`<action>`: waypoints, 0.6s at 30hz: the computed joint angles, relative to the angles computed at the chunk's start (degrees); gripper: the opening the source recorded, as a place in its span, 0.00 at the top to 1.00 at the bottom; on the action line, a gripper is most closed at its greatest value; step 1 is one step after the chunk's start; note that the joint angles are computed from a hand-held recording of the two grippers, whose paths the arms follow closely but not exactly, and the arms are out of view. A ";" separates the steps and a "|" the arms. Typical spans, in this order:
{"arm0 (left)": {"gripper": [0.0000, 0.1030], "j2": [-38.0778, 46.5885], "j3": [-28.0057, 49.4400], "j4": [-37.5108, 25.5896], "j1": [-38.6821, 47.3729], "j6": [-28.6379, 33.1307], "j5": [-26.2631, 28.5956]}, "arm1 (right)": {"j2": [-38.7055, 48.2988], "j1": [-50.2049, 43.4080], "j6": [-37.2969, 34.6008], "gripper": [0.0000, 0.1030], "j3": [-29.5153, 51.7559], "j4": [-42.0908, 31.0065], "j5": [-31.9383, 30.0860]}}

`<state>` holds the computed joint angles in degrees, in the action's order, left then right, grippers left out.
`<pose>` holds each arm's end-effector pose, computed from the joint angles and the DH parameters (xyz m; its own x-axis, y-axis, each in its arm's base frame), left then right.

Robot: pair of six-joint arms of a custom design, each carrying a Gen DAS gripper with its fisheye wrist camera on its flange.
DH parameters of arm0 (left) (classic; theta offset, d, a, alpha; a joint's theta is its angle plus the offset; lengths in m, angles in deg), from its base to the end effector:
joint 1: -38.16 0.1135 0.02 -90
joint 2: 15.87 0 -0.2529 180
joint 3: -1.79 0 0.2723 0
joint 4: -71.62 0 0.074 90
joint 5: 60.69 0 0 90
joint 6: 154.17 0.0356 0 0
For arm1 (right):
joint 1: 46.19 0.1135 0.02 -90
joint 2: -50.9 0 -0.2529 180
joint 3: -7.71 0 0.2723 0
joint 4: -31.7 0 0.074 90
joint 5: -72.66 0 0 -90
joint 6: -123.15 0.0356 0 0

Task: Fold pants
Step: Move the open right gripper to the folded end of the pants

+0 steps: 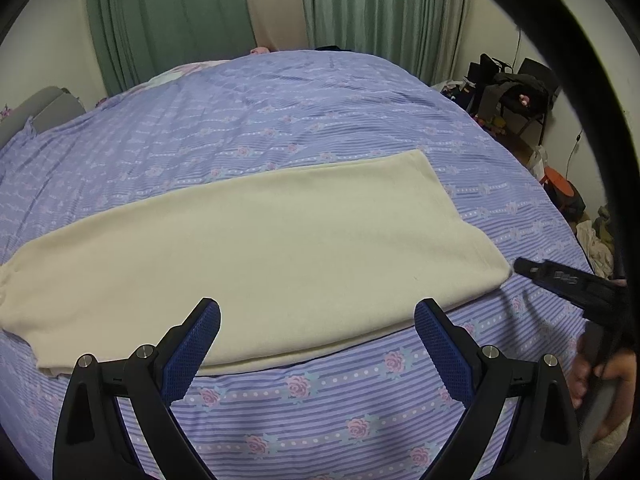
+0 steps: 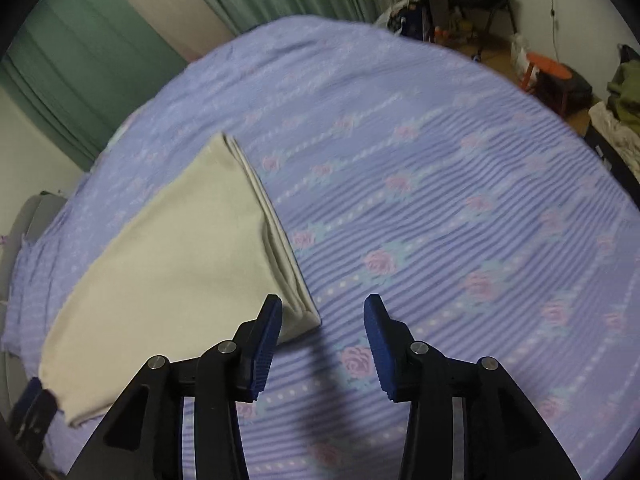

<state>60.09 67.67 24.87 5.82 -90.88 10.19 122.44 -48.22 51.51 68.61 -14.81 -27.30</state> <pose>0.2476 -0.1429 0.2211 -0.7909 -0.0019 -0.6120 -0.0016 1.0000 -0.0010 0.2668 -0.0033 0.2115 -0.8154 0.3393 -0.4691 0.2086 0.9280 0.3088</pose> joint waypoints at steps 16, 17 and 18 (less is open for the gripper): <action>0.04 0.44 0.06 0.35 1.00 0.48 -1.60 | 3.11 2.05 15.08 0.41 -12.37 17.73 -17.31; 0.04 0.45 -0.03 0.43 1.00 0.59 -1.58 | 4.13 2.19 16.36 0.39 -12.25 19.44 -17.51; 0.04 0.47 -0.06 0.50 1.08 0.76 -1.59 | 4.30 1.91 16.95 0.39 -12.46 20.40 -17.99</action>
